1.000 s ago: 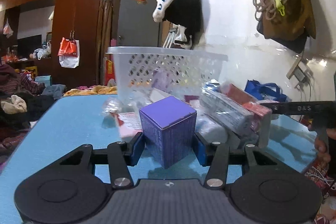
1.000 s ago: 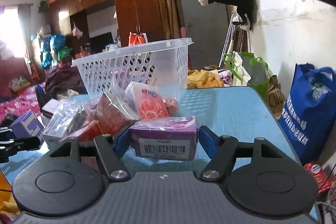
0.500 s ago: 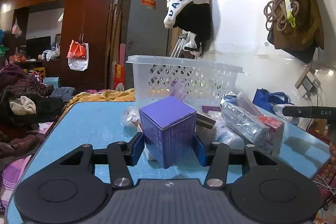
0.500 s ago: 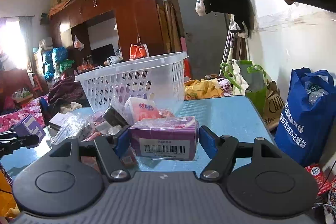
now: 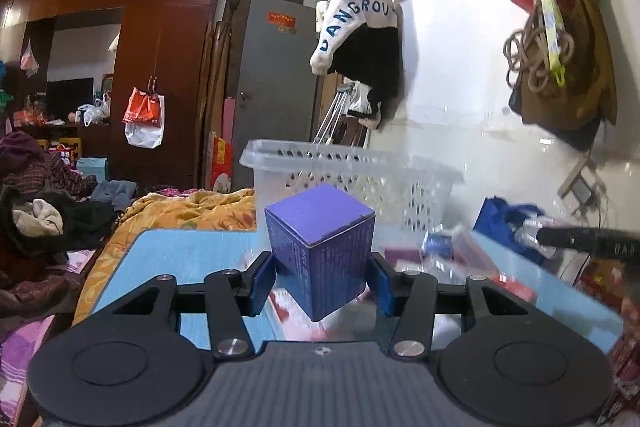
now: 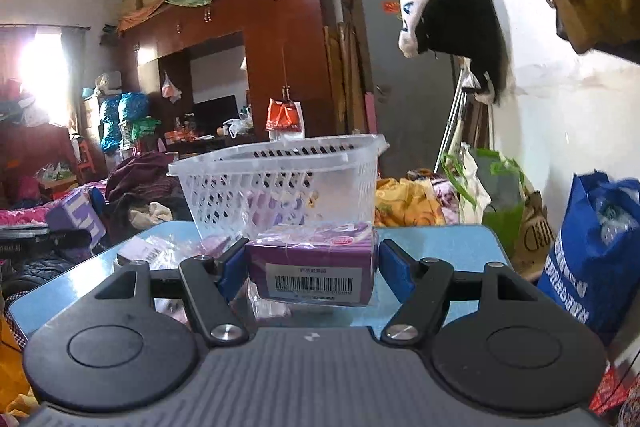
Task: Organize objects
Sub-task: 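Grasp a purple-and-white box with the right tool while the left tool grasps a purple box, then carry both boxes over the white basket and open both tools, then grasp a red packet with the right tool while the left tool grasps a dark box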
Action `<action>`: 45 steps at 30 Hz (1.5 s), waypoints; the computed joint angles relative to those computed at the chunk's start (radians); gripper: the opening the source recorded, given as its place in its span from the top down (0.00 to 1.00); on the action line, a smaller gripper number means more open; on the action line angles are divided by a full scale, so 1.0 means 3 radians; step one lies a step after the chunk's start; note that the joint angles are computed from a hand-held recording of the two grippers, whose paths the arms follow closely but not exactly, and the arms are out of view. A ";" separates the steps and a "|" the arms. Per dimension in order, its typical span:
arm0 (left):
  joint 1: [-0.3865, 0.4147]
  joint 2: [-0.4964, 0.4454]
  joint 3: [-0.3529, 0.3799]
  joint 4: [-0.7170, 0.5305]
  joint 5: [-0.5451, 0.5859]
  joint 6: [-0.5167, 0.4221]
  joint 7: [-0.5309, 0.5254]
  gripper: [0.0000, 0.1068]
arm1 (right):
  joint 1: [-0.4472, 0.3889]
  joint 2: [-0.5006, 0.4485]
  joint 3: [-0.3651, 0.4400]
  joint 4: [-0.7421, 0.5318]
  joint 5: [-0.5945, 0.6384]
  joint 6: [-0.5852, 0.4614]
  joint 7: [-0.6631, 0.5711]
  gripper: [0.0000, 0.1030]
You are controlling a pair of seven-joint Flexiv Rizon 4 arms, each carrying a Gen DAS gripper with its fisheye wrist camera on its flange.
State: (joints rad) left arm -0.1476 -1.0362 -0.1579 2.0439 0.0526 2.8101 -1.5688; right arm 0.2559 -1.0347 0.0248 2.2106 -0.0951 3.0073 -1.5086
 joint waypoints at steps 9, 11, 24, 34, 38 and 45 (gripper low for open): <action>0.0190 0.0223 -0.0123 -0.0272 0.0338 -0.0598 -0.0199 0.49 | 0.0076 0.0216 -0.0030 -0.0209 -0.0017 -0.0415 -0.0040 0.31; 0.0183 0.0282 -0.0137 -0.0337 0.0329 -0.0723 -0.0209 0.49 | 0.0053 0.0295 -0.0024 -0.0266 -0.0076 -0.0546 -0.0003 0.31; -0.0158 0.0386 -0.0012 -0.1318 -0.0422 -0.2100 0.0075 0.49 | 0.0065 0.0361 -0.0090 -0.1239 -0.0037 -0.1826 0.0192 0.30; -0.0224 0.0205 -0.0005 -0.1668 -0.0608 -0.2493 0.0339 0.23 | 0.0011 0.0314 -0.0085 -0.1272 -0.0128 -0.1772 0.0182 0.06; -0.0513 0.0290 0.0282 -0.1378 -0.1026 -0.2017 0.0299 0.23 | -0.0135 0.0400 0.0026 -0.1041 -0.0256 -0.1638 0.0297 0.00; -0.0165 0.0334 0.0031 -0.0324 -0.0200 -0.0972 -0.0028 0.12 | -0.0605 0.0181 0.0189 -0.0149 -0.1080 -0.0734 0.0448 0.00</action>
State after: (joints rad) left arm -0.1972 -0.9359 -0.1488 1.9468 -0.0076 2.5184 -1.5774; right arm 0.0742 -0.9803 0.0816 2.1660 -0.4191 2.7871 -1.3741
